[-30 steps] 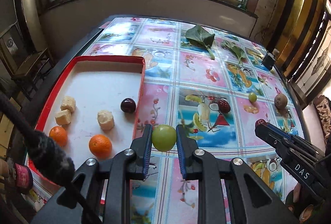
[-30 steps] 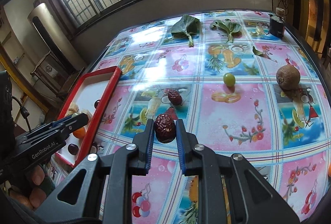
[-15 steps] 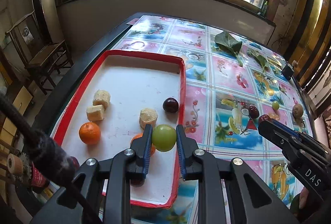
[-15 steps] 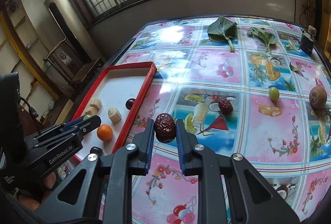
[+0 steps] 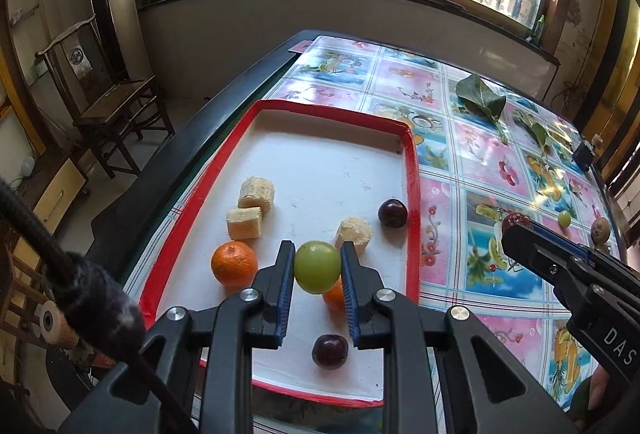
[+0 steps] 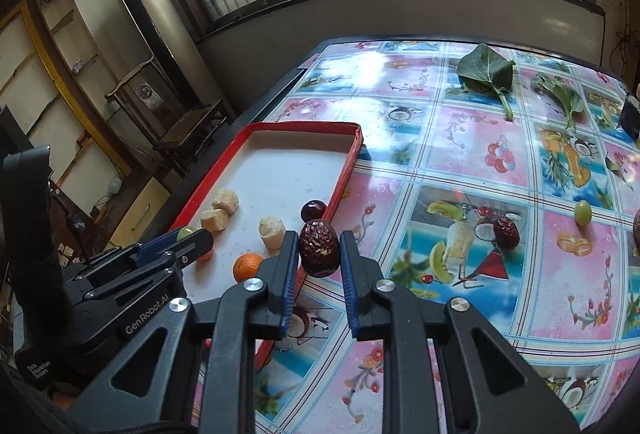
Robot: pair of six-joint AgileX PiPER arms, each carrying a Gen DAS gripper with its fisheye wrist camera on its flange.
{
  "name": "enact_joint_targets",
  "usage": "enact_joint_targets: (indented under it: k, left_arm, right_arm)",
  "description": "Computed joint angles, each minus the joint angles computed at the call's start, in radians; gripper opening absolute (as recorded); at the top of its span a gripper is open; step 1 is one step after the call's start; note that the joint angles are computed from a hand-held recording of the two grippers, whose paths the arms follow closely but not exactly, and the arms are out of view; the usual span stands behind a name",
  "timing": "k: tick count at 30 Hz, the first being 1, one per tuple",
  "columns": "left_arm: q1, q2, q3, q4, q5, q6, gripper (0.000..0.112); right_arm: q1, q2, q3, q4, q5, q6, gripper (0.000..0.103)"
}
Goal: Organize fruits
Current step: 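Carry the held grape and red date over the red tray with both grippers, then open the right gripper to drop the red date into the tray while the left holds the grape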
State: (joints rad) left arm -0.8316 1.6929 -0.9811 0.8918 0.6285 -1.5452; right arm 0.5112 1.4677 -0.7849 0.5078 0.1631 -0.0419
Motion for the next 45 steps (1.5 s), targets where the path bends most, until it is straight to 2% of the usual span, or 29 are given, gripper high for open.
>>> enact_joint_targets:
  k: [14, 20, 26, 28, 30, 35, 40, 43, 45]
  left_arm:
    - [0.072, -0.019, 0.052, 0.005, -0.053, 0.003, 0.021]
    - [0.123, -0.020, 0.070, -0.031, -0.113, 0.046, 0.021]
    - [0.223, -0.006, 0.047, -0.171, -0.192, 0.224, 0.021]
    - [0.261, 0.011, 0.013, -0.230, -0.201, 0.304, 0.021]
    - [0.293, 0.039, -0.034, -0.299, -0.199, 0.395, 0.021]
    - [0.326, 0.124, -0.156, -0.373, -0.166, 0.507, 0.021]
    - [0.352, 0.204, -0.266, -0.483, -0.139, 0.631, 0.021]
    - [0.370, 0.272, -0.346, -0.553, -0.105, 0.708, 0.021]
    - [0.376, 0.311, -0.389, -0.588, -0.081, 0.742, 0.021]
  right_arm:
    - [0.056, 0.091, -0.086, -0.081, 0.005, 0.081, 0.023]
    - [0.057, 0.127, -0.117, -0.088, 0.012, 0.081, 0.023]
    - [0.044, 0.203, -0.187, -0.040, 0.028, 0.018, 0.023]
    - [0.020, 0.244, -0.230, 0.043, 0.045, -0.071, 0.023]
    - [0.001, 0.295, -0.289, 0.041, 0.068, -0.071, 0.023]
    - [-0.029, 0.400, -0.426, -0.042, 0.123, 0.000, 0.023]
    - [-0.032, 0.478, -0.513, -0.076, 0.156, 0.022, 0.023]
    - [-0.016, 0.530, -0.559, -0.162, 0.173, 0.095, 0.023]
    - [-0.016, 0.563, -0.588, -0.140, 0.192, 0.072, 0.023]
